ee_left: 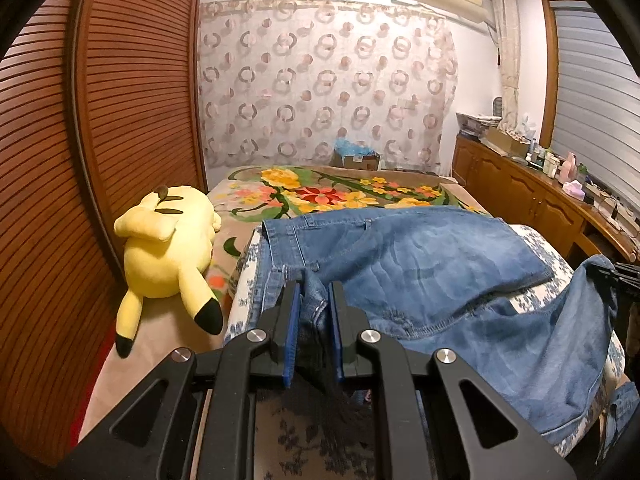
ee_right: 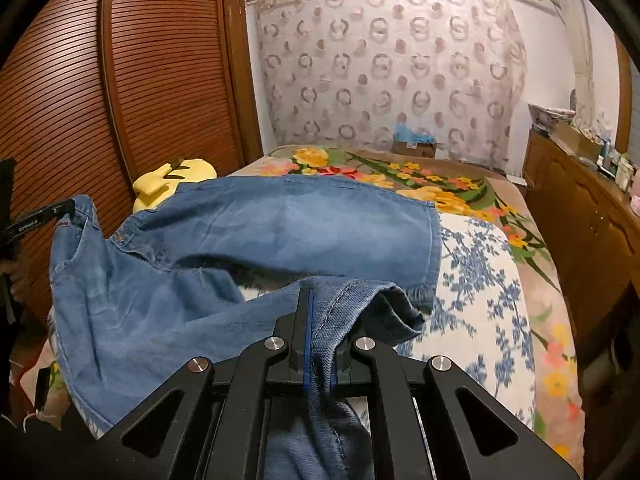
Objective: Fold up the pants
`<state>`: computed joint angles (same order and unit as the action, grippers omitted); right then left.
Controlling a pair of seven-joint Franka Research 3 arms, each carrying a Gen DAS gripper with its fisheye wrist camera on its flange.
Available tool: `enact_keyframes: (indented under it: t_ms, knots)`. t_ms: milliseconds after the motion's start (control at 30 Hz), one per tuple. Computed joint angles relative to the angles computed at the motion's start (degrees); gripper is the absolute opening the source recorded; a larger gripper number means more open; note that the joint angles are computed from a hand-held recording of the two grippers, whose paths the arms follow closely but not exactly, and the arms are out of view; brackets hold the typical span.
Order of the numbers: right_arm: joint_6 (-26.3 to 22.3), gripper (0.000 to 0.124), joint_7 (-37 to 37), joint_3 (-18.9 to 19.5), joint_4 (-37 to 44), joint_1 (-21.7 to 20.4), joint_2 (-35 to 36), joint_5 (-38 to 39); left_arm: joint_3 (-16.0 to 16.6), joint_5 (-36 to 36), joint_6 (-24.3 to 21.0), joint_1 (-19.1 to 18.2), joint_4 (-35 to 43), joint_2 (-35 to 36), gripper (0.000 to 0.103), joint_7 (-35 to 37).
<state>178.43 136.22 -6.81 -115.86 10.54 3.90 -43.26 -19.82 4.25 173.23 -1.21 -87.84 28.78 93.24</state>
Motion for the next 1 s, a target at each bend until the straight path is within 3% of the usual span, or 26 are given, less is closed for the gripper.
enact_keyframes:
  t_ms: [133,300,500,733,1000]
  knots:
    - [-1.6,0.006,-7.3,0.7,3.7,-0.4,3.5,7.6,2.1,1.1,-3.6,-2.3,6.9,3.8,0.015,-1.1]
    - [-5.2,0.006,-22.6,5.4,8.5,-3.6,7.8,24.7,3.8,1.6,-10.0,-5.0,16.6,9.4,0.015,-1.6]
    - [-10.2,0.006,-32.4,7.1,15.1,-4.3,12.2,36.5,5.8,1.7,-17.9,-7.7,28.0,16.2,0.015,-1.7]
    - [-15.9,0.006,-36.2,3.6,22.6,-0.5,16.8,41.6,7.5,1.4,-24.6,-9.6,37.3,21.5,0.015,-1.3]
    - [-16.9,0.011,-36.8,1.3,23.9,1.4,17.8,42.9,8.2,1.9,-23.7,-9.0,31.5,18.0,0.012,-2.1]
